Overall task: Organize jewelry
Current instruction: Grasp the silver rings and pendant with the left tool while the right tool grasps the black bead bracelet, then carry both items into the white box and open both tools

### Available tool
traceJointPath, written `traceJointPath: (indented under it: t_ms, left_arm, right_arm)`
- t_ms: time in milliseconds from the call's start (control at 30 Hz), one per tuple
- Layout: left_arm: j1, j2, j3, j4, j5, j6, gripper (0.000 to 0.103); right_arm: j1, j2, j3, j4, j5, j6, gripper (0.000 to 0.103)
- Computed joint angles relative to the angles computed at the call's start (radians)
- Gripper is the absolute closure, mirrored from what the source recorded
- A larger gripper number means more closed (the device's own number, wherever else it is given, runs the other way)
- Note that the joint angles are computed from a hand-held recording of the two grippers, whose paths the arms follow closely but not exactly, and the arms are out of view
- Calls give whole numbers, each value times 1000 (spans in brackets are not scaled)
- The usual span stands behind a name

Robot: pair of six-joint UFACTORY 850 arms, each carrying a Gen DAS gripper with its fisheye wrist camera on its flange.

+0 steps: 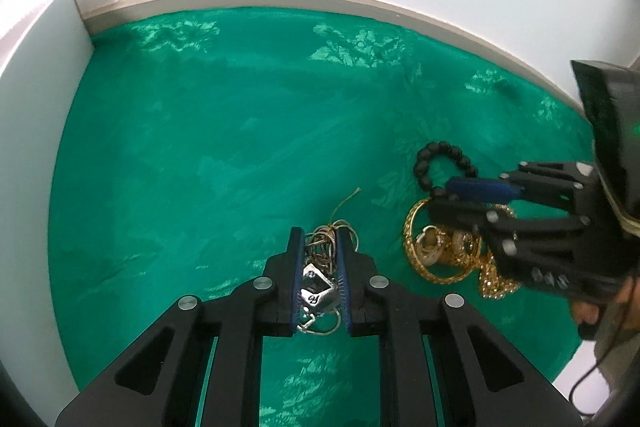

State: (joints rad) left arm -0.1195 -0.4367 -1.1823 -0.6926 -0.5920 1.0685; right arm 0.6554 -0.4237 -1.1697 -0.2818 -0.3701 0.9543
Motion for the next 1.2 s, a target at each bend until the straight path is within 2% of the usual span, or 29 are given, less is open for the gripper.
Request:
traceJointPath:
  t_ms: [67, 133, 300, 400, 500, 633, 867, 1000, 1067, 1200]
  left_arm:
    - [3, 2, 1, 2, -3, -4, 89]
    - [6, 4, 2, 1, -9, -2, 89]
    - [5, 0, 5, 19, 2, -19, 89]
    - [6, 1, 7, 26, 5, -30, 89]
    - [8, 8, 12, 26, 5, -32, 89]
    - [18, 31, 17, 15, -22, -30, 89]
    - [66, 108, 29, -16, -115, -30, 89]
    - [100, 164, 32, -12, -170, -40, 89]
    - [120, 191, 29, 9, -198, -61, 89]
    - [195, 254, 24, 15, -271, -68, 89]
  right_arm:
    - [-8, -4, -5, 30, -13, -34, 90]
    - [-12, 2, -1, 83, -12, -90, 90]
    - [-10, -25, -35, 68, -64, -122, 89]
    - [-20, -44, -57, 114, -70, -176, 87]
    - [-29, -46, -64, 157, -68, -207, 90]
    - [-38, 37, 11, 207, 10, -158, 90]
    - [-17, 202, 109, 195, 61, -40, 90]
    - [33, 243, 102, 94, 46, 94, 90]
    - [64, 255, 77, 29, 9, 153, 90]
    - [120, 250, 15, -63, -28, 231, 90]
